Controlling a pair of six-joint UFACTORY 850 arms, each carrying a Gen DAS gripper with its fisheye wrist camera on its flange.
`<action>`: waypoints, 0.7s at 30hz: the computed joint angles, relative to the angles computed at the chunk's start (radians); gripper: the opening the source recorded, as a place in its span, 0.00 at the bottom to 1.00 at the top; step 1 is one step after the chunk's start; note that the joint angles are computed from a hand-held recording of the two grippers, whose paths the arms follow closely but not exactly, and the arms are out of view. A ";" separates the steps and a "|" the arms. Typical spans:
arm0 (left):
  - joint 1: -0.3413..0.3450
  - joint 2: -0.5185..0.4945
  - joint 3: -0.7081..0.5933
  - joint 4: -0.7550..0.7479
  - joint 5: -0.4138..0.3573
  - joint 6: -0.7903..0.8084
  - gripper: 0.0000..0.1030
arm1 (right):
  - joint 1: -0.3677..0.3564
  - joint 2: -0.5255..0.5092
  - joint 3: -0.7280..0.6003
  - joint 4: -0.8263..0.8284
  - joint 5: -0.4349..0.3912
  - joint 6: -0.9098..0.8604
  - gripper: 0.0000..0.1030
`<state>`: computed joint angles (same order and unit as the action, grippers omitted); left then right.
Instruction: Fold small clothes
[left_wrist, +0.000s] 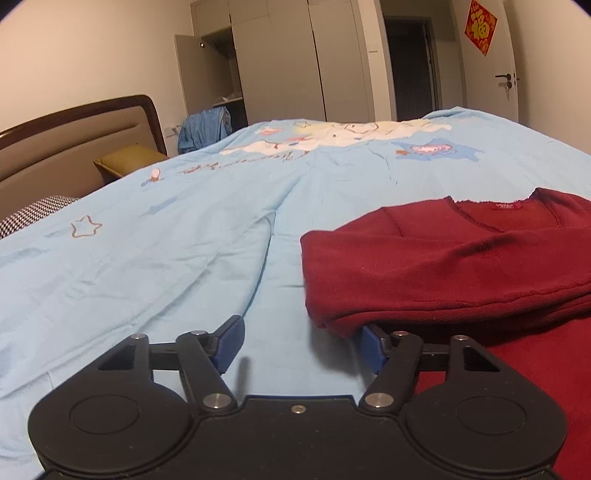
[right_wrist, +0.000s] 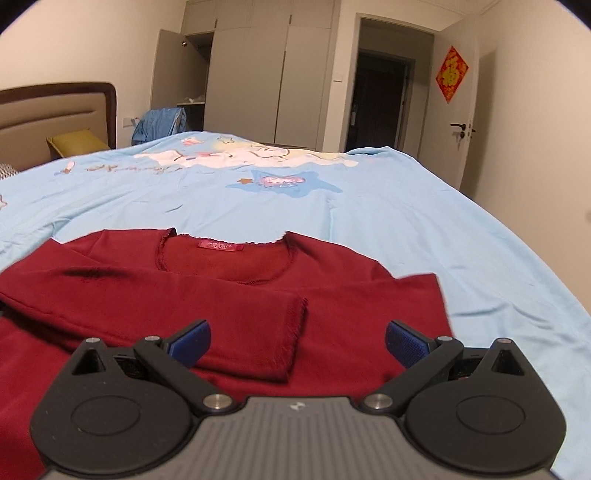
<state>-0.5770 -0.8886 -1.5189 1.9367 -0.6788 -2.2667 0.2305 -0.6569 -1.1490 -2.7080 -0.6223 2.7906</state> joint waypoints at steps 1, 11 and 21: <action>-0.002 0.001 0.002 0.007 -0.012 -0.006 0.63 | 0.003 -0.015 -0.020 0.016 0.003 -0.016 1.00; -0.003 -0.020 -0.047 0.026 -0.041 -0.076 0.60 | 0.005 -0.078 -0.074 0.098 0.037 -0.031 1.00; -0.005 -0.045 -0.090 -0.110 -0.068 0.107 0.47 | 0.004 -0.088 -0.072 0.080 0.031 -0.023 1.00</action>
